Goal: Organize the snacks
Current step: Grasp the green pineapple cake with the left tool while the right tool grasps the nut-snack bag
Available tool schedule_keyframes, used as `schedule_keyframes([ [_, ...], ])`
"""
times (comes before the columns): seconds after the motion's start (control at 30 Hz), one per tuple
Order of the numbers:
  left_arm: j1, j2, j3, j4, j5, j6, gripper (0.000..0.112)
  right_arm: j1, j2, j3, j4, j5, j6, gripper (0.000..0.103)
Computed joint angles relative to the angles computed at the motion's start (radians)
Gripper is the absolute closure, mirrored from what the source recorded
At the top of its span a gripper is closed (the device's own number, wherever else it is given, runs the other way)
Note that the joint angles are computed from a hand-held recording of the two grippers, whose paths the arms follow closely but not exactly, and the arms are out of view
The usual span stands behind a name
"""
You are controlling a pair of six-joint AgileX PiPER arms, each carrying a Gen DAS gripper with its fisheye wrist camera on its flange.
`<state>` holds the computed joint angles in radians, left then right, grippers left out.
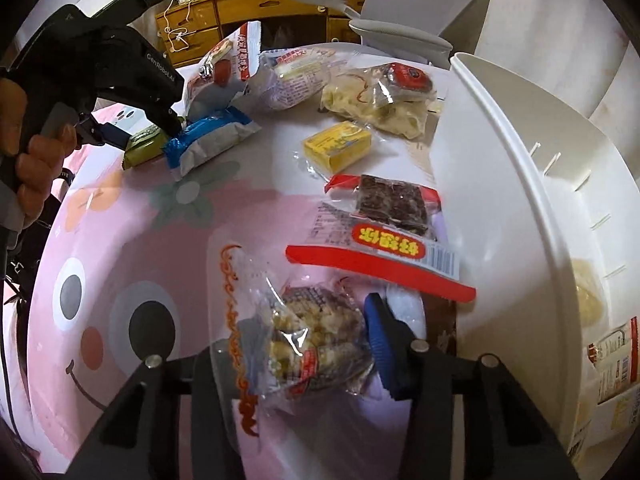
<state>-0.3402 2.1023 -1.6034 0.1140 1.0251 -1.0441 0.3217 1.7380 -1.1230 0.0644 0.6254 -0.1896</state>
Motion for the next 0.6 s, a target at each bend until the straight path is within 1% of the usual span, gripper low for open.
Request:
schedule_keyframes([
  [0.1, -0.001, -0.019, 0.028, -0.028, -0.003, 0.012, 0.062, -0.011, 0.005, -0.014, 0.022, 0.023, -0.017, 0.061],
  [0.17, 0.000, -0.043, 0.063, -0.062, -0.013, 0.025, 0.062, -0.017, 0.000, -0.027, 0.035, 0.057, -0.022, 0.061],
  [0.27, -0.007, -0.088, 0.135, -0.105, -0.043, 0.038, 0.062, -0.020, -0.009, -0.026, 0.036, 0.091, -0.005, 0.061],
  [0.43, -0.054, -0.176, 0.255, -0.144, -0.066, 0.034, 0.062, -0.011, -0.052, -0.005, 0.006, 0.135, 0.031, 0.061],
  [0.6, -0.130, -0.291, 0.389, -0.166, -0.100, 0.007, 0.062, 0.007, -0.115, 0.029, -0.002, 0.178, 0.076, 0.061],
])
